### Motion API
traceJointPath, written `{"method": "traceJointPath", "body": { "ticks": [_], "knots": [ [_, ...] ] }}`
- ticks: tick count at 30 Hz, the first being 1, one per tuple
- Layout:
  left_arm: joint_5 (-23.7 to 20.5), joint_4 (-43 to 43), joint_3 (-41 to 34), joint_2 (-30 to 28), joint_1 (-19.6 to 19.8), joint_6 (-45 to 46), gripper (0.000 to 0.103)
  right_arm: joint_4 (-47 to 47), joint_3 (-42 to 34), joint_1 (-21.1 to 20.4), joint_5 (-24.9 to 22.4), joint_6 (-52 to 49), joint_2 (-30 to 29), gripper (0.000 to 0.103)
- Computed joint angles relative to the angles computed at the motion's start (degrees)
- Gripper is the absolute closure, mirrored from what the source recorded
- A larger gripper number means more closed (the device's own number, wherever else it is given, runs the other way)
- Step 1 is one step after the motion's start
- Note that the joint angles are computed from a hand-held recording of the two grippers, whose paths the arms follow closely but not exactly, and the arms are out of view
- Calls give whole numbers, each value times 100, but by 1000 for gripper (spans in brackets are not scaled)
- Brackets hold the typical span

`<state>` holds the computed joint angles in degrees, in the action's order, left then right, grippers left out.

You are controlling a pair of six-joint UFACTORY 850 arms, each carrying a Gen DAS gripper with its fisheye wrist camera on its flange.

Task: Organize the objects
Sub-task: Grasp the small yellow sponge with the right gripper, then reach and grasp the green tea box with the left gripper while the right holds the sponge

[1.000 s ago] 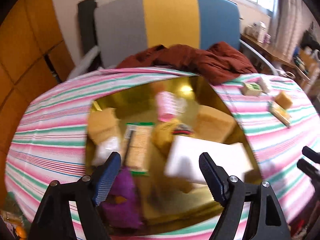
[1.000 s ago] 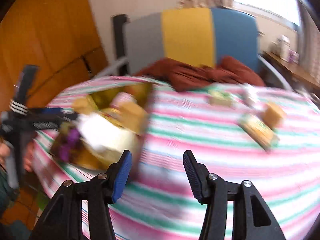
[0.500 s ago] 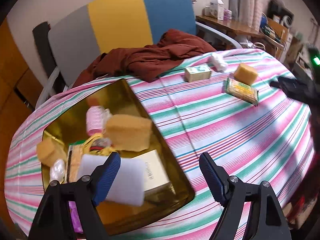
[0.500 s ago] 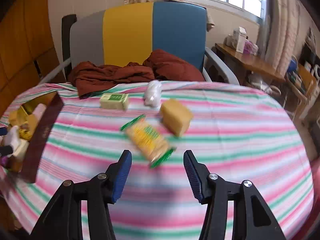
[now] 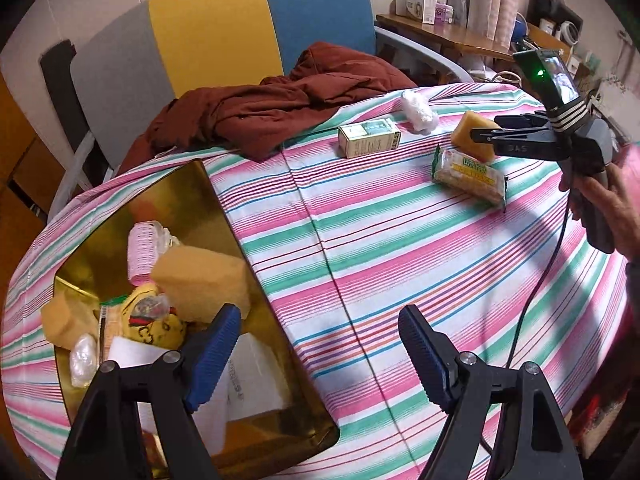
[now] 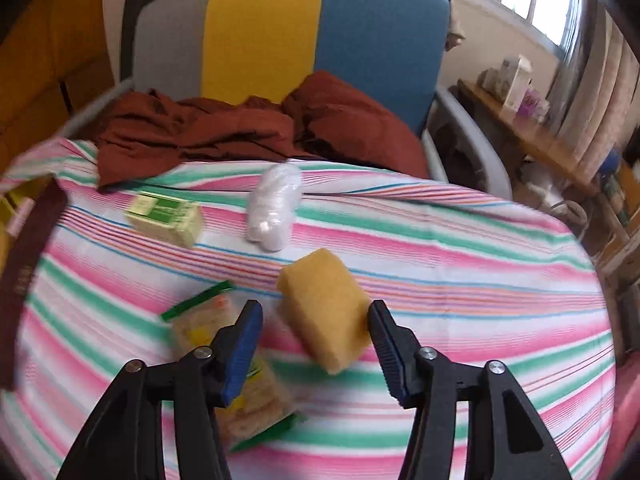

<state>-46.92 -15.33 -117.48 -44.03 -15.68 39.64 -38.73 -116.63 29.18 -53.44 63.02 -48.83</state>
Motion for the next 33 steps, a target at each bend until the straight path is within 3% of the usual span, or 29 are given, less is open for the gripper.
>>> {"method": "traceJointPath", "body": {
  "ticks": [5,9,14,17,18,25,33],
  "knots": [
    [26,131,-117,-80,-61,-48,21,0,429,-100,476,179,251,44],
    [-48,97,-269,-152,-89,-49,21,-236,605,-63,422,262,374,66],
    [-18,174,-450,-231,-151,-62,21,-210,766,-65,518,284,466,69],
    [76,87,-367,-162,-144,21,21,-592,733,0,324,455,466,65],
    [95,99,-356,-155,-148,13,21,-570,697,-8,294,405,450,56],
    [30,165,-421,-217,-181,6,21,-166,108,-97,9,-653,57,39],
    [-119,370,-775,-454,-244,-164,21,442,-19,-228,265,-983,-68,40]
  ]
}}
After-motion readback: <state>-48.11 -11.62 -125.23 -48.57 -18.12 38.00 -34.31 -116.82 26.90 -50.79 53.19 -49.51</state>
